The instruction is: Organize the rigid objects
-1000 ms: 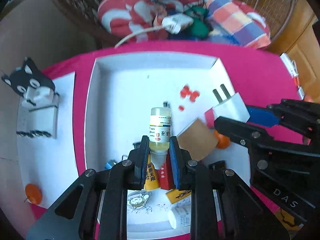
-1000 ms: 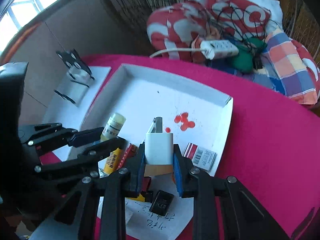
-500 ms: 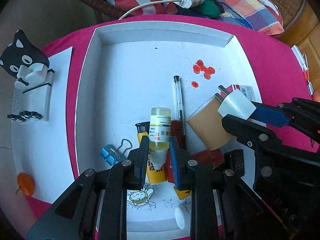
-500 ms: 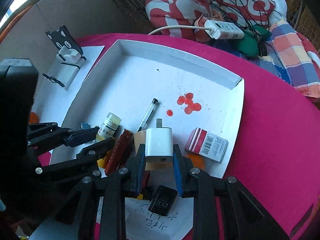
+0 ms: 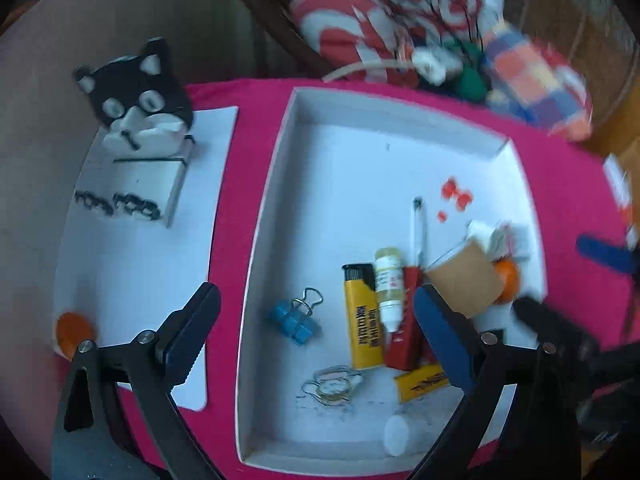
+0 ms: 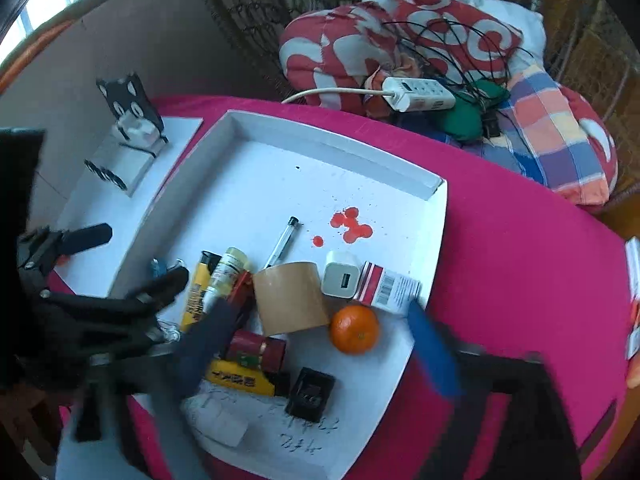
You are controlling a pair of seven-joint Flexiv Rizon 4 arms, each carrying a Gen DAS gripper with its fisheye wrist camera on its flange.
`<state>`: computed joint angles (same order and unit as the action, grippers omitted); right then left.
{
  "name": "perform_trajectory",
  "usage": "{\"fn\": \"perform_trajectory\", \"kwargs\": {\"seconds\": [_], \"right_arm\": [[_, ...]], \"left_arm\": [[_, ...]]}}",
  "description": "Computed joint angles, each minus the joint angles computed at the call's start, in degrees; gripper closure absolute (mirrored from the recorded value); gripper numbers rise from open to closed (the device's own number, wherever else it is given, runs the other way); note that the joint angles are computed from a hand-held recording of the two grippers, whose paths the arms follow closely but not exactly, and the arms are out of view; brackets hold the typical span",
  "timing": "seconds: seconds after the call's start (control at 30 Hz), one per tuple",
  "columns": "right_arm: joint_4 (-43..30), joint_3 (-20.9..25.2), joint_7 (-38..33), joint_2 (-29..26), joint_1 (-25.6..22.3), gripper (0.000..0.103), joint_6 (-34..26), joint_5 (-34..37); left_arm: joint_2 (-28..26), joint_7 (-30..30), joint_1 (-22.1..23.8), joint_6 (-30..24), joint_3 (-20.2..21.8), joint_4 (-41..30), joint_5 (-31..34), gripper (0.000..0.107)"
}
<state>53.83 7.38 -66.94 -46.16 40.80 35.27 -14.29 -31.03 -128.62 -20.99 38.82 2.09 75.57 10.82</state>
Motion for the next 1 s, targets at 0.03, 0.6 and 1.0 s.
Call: {"fn": "perform_trajectory", "kwargs": {"seconds": [0.03, 0.6, 1.0], "right_arm": [[1.1, -0.1, 0.1, 0.6, 0.1, 0.0, 0.9, -0.1], [20.6, 1.9, -6.5, 13.6, -4.2, 0.0, 30.8, -1.4], [30.9, -11.1, 11.4, 22.2, -0.5, 0.0, 43.7, -18.0]], "left_arm": [[1.1, -1.5, -0.3, 1.0, 0.5, 1.1, 0.4, 0.009], [8.7, -14.7, -9.3, -6.7, 2.0, -7.9, 22.4, 0.009], [1.2, -17.1, -22.4, -37.2, 3.5, -33.9, 41.3, 0.009]]}}
